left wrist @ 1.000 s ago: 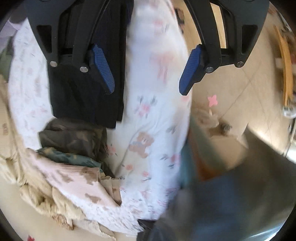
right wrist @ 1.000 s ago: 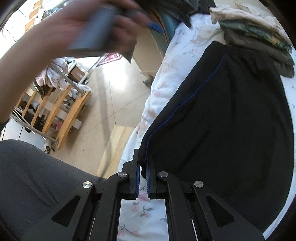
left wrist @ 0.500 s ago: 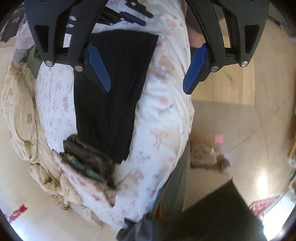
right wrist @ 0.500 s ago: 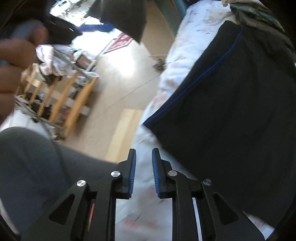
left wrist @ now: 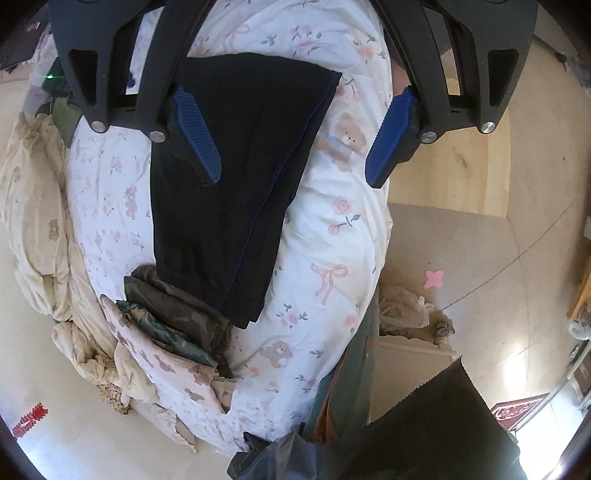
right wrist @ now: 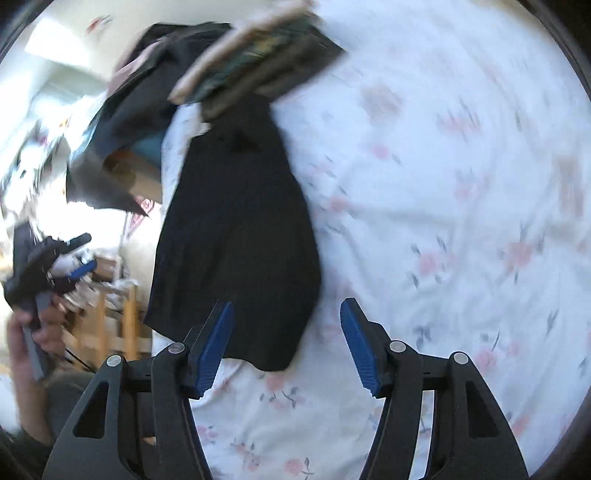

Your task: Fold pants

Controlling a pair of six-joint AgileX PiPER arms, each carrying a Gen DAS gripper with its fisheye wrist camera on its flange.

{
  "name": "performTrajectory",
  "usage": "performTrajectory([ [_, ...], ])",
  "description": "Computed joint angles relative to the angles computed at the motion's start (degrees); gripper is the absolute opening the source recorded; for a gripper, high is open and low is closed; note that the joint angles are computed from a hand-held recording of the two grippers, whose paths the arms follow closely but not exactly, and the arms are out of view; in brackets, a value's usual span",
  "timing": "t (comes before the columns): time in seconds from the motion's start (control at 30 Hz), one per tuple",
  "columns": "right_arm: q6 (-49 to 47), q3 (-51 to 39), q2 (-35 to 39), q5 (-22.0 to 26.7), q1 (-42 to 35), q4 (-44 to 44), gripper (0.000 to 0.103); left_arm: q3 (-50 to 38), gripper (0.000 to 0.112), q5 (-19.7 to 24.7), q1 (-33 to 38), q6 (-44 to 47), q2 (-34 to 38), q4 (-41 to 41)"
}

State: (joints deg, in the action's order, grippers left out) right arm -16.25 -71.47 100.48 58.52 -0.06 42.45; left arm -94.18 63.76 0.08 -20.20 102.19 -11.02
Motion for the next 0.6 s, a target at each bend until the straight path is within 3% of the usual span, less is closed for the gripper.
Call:
performTrajectory([
  [0.17,-1.88,3.75,3.30,-2.01,2.46,3.56,0.060,-2.28,0.078,0.36,-1.08,-3.32,2.02,1.34],
  [0.2,-2.90,4.28,3.80,-2.31,2.75,4.45,0.055,-2.74,0.078,0.50,-1.52,-4.00,2.43,2.05],
  [0.27,-3.92,4.34,4.98,-3.63,3.75,4.35,0.038,-3.76,0.078,0.91,-2.54,-4.70,3.36,3.52],
  [0.3,-3.66,4.27,5.11,-4.05,4.46,3.50,0.018,-4.09,0.078,1.09,-2.87,-4.84,3.60,3.90],
  [0.33,-2.94,3.51,5.71,-4.16,5.32,2.02,0.004,-4.39,0.078,1.29,-3.23,-4.93,3.88,4.39],
  [0.47,0.06,3.21,4.15,-6.19,5.88,-3.58,0.001,-4.84,0.078,1.57,-3.37,-4.56,4.23,4.80],
  [0.6,-0.58,2.27,6.10,-1.22,3.76,-3.56,0.008,-4.88,0.078,2.39,-2.84,-3.65,4.37,4.24],
])
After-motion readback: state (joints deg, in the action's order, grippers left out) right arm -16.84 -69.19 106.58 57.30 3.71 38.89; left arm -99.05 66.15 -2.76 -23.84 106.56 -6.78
